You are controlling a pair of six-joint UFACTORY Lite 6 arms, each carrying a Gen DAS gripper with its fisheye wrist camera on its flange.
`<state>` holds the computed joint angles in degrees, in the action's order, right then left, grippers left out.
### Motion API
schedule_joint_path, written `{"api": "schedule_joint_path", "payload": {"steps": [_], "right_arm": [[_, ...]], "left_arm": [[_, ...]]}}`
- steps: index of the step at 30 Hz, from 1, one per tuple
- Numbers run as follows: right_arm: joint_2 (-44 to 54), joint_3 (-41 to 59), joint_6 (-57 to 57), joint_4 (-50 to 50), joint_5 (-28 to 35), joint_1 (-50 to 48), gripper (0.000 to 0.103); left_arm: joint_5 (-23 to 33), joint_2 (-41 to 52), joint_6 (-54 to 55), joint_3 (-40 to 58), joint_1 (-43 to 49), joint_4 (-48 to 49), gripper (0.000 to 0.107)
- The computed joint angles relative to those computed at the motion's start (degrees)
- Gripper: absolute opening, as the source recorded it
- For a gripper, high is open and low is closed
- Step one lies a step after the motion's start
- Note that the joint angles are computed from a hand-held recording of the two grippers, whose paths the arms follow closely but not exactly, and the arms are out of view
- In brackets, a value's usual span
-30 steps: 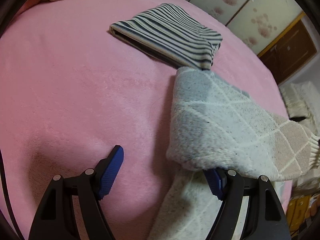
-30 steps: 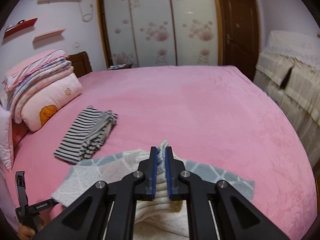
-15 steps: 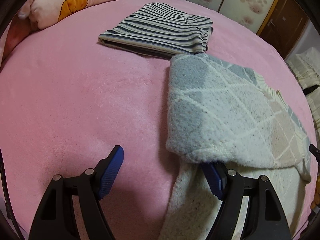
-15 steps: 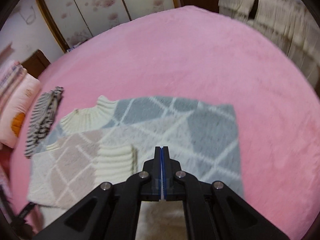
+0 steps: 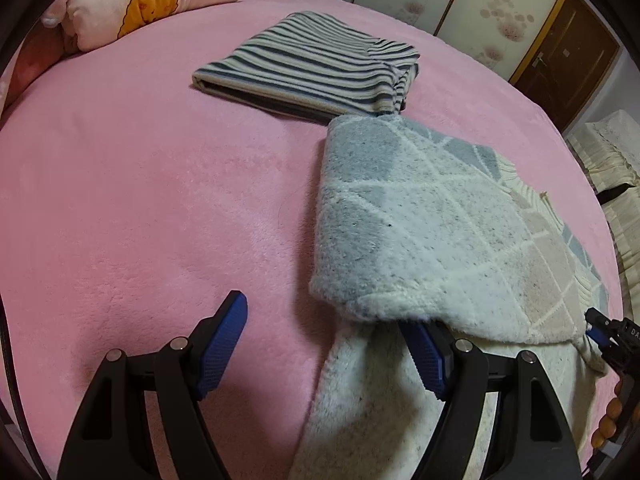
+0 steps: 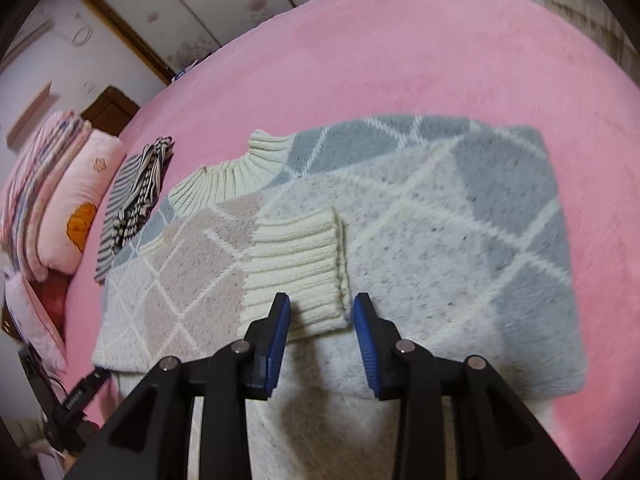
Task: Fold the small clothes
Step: 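Lift the hem with the right gripper, fold it over the body, open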
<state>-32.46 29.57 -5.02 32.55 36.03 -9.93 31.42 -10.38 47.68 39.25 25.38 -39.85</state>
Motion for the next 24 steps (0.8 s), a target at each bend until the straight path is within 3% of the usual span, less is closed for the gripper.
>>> {"api": "schedule_joint_path", "payload": {"steps": [2, 4, 10, 18, 24], "right_arm": [[-1.13, -0.38, 1.79, -1.91, -0.4, 1.06, 0.017], [-3.53, -0.46, 2.78, -3.61, -0.04, 1.48, 0.01], [-18.55, -0.61, 17.59, -19.7, 2.43, 3.64, 0.008], [-22.03, -8.62, 18.2, -21.75, 4.06, 1.29, 0.008], [-26.24, -10.97, 30.66, -31.03, 4.86, 7.5, 0.008]], "left_arm": [[-2.32, 1.07, -1.59, 0.03, -1.54, 1.28, 0.076], [-5.3, 1.58, -4.67, -0.36, -3.16, 4.2, 0.076], [-5.37, 2.14, -0.3, -1.09, -1.32, 0.68, 0.076], [-2.62, 0.11, 7.86, -3.33, 4.2, -5.54, 0.076], [-0.8, 0.2, 9.46, -3.07, 6.61, -7.2, 0.076]]}}
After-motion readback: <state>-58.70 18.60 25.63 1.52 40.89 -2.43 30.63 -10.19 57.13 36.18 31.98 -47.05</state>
